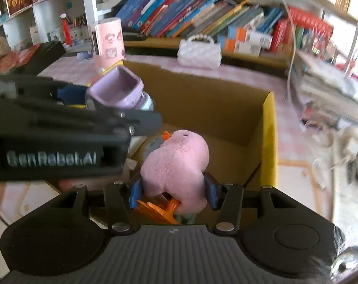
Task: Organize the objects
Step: 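Lower and release the truck with the left tool while the right tool releases the chick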
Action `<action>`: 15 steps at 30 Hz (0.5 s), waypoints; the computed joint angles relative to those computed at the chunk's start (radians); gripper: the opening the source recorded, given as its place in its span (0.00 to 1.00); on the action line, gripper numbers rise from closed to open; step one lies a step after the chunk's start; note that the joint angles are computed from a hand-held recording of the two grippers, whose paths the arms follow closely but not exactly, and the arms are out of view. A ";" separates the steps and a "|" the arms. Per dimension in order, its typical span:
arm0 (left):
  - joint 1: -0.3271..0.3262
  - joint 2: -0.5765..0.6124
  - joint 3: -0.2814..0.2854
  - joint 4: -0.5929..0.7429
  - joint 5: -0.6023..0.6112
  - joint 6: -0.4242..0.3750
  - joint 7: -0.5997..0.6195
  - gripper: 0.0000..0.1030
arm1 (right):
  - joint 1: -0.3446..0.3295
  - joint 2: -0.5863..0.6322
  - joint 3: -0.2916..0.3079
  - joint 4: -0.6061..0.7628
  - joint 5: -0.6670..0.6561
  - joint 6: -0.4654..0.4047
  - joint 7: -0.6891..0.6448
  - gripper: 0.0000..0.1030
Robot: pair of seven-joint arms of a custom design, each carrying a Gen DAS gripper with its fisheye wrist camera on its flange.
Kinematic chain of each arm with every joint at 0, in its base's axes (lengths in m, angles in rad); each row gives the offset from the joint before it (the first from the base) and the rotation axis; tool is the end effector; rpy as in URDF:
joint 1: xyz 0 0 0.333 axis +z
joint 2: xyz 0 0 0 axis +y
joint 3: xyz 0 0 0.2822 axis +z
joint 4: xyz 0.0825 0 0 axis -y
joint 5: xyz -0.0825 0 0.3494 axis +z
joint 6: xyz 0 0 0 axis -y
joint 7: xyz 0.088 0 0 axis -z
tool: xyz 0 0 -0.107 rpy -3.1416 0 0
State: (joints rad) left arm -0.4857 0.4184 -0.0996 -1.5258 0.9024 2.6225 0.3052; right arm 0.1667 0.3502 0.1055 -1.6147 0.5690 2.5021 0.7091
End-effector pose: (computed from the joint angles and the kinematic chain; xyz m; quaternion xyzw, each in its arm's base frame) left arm 0.5611 -0.3802 0.4722 -0.6542 0.6169 -0.3454 0.2687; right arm 0.6374 0.1648 0.4649 -0.8596 0.3752 -0.1115 0.3286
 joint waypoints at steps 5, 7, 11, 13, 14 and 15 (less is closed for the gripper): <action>0.018 0.011 -0.016 -0.008 -0.068 0.007 0.041 0.62 | -0.014 0.082 -0.012 0.146 -0.020 -0.190 0.112 0.48; 0.020 0.014 -0.015 -0.007 -0.085 0.003 0.046 0.62 | -0.014 0.095 -0.011 0.164 -0.029 -0.212 0.126 0.48; 0.022 0.023 -0.014 -0.001 -0.110 -0.004 0.068 0.62 | -0.008 0.117 -0.012 0.196 -0.054 -0.235 0.156 0.48; 0.021 0.028 -0.011 0.004 -0.116 -0.008 0.075 0.62 | -0.009 0.129 -0.010 0.212 -0.057 -0.251 0.167 0.48; 0.019 0.032 -0.010 0.008 -0.118 -0.013 0.079 0.62 | -0.010 0.135 -0.009 0.220 -0.059 -0.257 0.171 0.48; 0.018 0.036 -0.009 0.014 -0.121 -0.019 0.083 0.62 | -0.010 0.140 -0.009 0.224 -0.061 -0.259 0.175 0.48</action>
